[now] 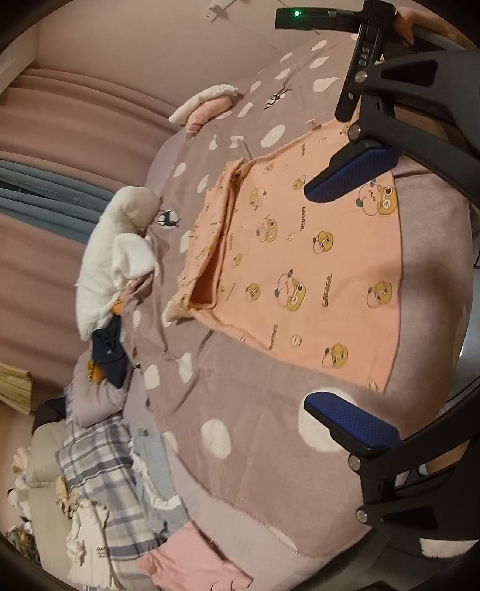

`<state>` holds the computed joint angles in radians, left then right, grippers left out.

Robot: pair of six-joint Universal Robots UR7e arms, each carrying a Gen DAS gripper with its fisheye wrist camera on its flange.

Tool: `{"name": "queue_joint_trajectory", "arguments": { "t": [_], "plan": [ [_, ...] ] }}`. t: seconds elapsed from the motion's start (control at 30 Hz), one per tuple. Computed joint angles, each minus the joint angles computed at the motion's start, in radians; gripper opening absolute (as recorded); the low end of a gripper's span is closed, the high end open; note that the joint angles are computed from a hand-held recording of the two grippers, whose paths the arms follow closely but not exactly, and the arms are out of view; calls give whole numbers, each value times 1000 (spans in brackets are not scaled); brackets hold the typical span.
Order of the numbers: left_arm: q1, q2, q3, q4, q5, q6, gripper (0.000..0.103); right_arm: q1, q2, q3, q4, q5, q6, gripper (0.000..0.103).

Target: Fold small clothes

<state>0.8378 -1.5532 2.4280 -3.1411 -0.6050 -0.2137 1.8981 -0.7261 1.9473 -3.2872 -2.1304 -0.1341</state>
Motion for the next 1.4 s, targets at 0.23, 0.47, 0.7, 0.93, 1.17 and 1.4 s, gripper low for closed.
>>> {"name": "queue_joint_trajectory", "arguments": {
  "t": [0.23, 0.47, 0.7, 0.93, 1.17, 1.4],
  "plan": [
    [56, 87, -51, 33, 2, 31, 103, -66, -59, 49, 0, 52, 21, 101],
    [180, 52, -88, 180, -153, -101, 103, -129, -91, 85, 6, 134, 54, 100],
    [273, -33, -76, 216, -389, -208, 103, -212, -143, 121, 30, 423, 97, 100],
    [331, -32, -92, 224, -639, -213, 103, -201, -121, 86, 100, 438, 115, 100],
    [386, -43, -85, 160, -770, -302, 96, -217, -133, 89, 153, 511, 110, 83],
    [244, -29, -147, 415, -403, -413, 16, -218, -126, 82, 141, 455, 131, 23]
  ]
}}
